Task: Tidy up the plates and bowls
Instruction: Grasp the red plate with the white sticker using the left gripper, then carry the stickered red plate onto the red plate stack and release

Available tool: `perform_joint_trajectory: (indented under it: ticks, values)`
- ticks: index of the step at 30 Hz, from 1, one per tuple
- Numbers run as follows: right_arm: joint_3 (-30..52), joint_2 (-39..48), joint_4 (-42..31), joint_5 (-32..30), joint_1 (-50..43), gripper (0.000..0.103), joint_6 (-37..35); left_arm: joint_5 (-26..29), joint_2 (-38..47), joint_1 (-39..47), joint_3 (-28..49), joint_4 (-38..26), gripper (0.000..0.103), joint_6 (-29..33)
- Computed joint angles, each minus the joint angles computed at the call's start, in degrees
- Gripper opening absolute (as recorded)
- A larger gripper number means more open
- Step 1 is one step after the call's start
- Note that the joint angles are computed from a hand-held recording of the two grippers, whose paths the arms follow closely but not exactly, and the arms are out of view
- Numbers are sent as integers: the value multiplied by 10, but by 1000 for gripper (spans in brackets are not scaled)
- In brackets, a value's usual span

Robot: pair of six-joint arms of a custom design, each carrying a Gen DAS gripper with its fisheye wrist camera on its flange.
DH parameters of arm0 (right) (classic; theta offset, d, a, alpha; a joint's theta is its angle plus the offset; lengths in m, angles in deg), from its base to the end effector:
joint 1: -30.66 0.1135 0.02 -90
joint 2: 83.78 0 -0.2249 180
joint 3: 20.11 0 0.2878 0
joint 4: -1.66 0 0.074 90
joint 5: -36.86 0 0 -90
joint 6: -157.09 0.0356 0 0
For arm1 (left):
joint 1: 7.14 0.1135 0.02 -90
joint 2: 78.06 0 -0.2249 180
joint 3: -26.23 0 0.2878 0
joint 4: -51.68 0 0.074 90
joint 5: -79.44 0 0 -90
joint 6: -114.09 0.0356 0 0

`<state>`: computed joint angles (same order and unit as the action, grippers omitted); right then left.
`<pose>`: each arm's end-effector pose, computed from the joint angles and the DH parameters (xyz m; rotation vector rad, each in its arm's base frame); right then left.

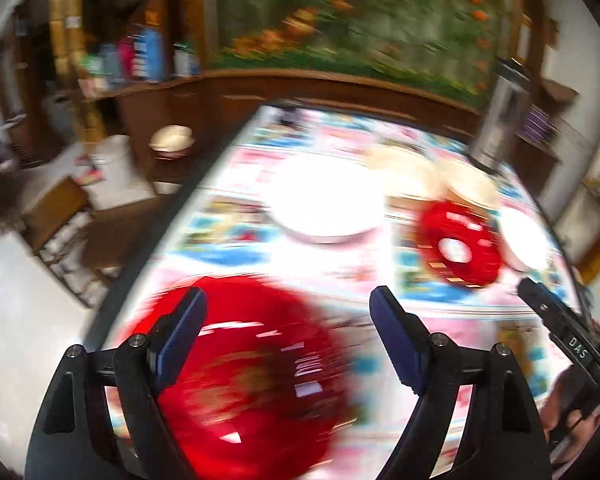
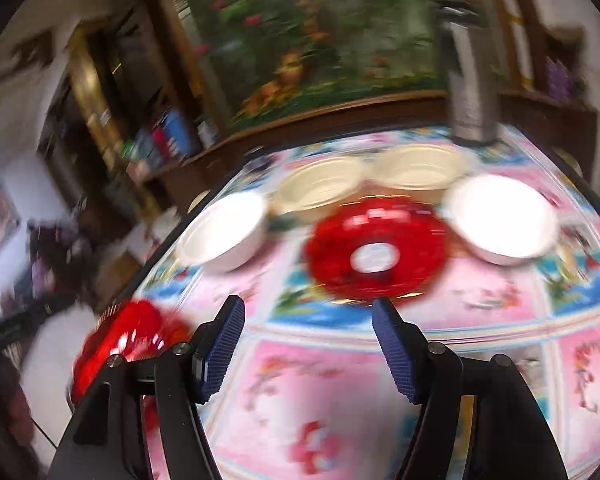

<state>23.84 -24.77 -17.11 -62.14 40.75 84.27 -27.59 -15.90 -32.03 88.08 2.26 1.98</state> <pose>0.2676 0.0533 0.1707 0.0435 2.1862 0.4419 0.2517 -0.1053 0.2284 -0.0730 2.3874 -0.0212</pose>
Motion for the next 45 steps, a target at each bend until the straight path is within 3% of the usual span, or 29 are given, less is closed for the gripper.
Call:
perform_joint_trajectory:
  ticks: [5, 9, 14, 22, 24, 26, 27, 29, 30, 35, 45]
  values:
    - [45, 97, 27, -154, -148, 70, 21, 47, 277, -36, 203, 3, 84, -33]
    - [118, 214, 36, -212, -186, 70, 41, 92, 439, -42, 348, -35, 84, -56]
    - [155, 294, 45, -229, -196, 67, 78, 120, 560, -42, 468, -77, 84, -91]
    - [241, 409, 36, -242, -200, 52, 113, 99, 638, -46, 541, -80, 83, -93]
    - [264, 437, 29, -247, -198, 46, 122, 106, 647, -41, 552, -84, 80, -87]
    - [276, 449, 29, -243, -195, 43, 124, 111, 647, -39, 547, -81, 63, -80]
    - [281, 451, 28, -237, -192, 39, 123, 99, 647, -42, 544, -77, 61, -74]
    - [293, 462, 20, -226, -186, 25, 119, 88, 646, -44, 540, -63, 48, -63]
    - [294, 463, 17, -221, -184, 15, 119, 86, 642, -46, 534, -57, 46, -58]
    - [289, 465, 21, -222, -183, 13, 121, 70, 626, -58, 512, -47, 27, -36]
    - [204, 381, -9, -233, -190, 13, 97, 58, 500, -84, 339, 2, 27, -23]
